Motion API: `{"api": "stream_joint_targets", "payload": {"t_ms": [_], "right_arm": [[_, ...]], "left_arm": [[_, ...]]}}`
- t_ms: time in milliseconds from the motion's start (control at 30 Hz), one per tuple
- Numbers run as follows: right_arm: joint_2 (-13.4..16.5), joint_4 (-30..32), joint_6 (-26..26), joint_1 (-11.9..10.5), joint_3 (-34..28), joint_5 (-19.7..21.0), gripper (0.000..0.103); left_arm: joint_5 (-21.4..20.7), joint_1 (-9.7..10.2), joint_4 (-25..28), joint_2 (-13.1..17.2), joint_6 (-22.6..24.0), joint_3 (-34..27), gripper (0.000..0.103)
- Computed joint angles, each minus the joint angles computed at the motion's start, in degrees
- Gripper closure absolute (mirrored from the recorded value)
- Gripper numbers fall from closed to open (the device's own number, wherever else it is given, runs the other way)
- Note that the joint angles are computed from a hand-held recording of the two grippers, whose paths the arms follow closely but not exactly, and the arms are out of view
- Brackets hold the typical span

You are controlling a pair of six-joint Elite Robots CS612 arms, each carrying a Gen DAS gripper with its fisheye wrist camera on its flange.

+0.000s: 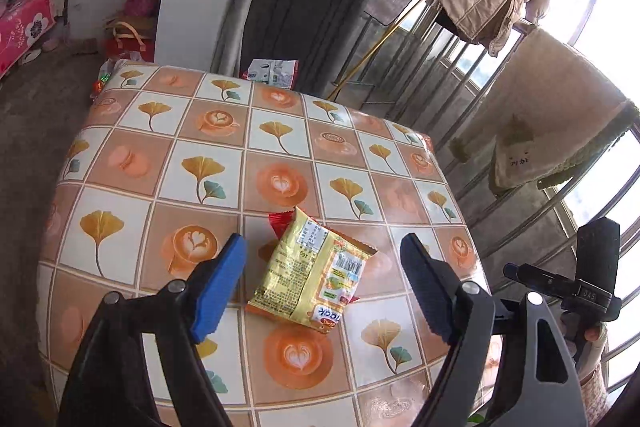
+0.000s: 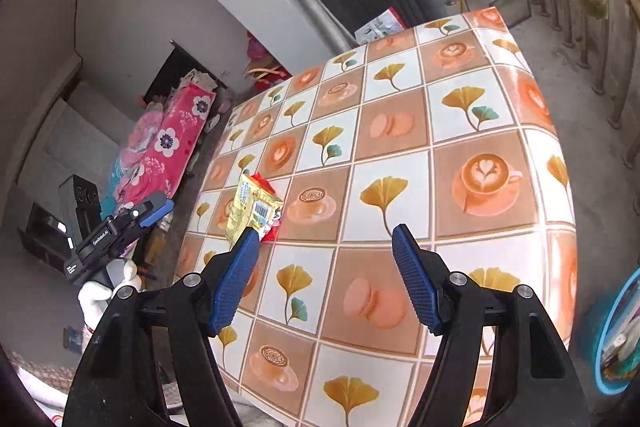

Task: Collect trash
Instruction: 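Move both tools back over the yellow snack packet and red wrapper, then grasp the yellow snack packet with the right tool while the left tool grasps the red wrapper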

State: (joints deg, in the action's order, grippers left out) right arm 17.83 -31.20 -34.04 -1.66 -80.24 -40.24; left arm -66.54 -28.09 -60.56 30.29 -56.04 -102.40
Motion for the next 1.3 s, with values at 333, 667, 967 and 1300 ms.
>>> {"api": "stream_joint_targets", "payload": {"t_ms": [333, 667, 967, 1300], "right_arm": [[-1.1, 2.4, 3.6, 7.5, 6.9, -2.4, 0.05], [-2.2, 3.3, 2.6, 9.2, 10.8, -5.5, 0.086], [-2.7, 10.8, -2.8, 7.4, 10.6, -5.0, 0.092], [-0.4, 16.6, -4.1, 3.1, 3.3, -5.2, 0.092]], "left_arm": [[-8.6, 4.21, -0.7, 4.9, -9.0, -1.8, 0.065], [-16.5, 5.39, -4.9, 5.9, -6.7, 1.1, 0.09], [-20.2, 3.31, -5.2, 6.1, -5.0, -0.2, 0.091], [-22.0, 0.41, -1.6, 6.8, -6.7, -3.8, 0.091]]}}
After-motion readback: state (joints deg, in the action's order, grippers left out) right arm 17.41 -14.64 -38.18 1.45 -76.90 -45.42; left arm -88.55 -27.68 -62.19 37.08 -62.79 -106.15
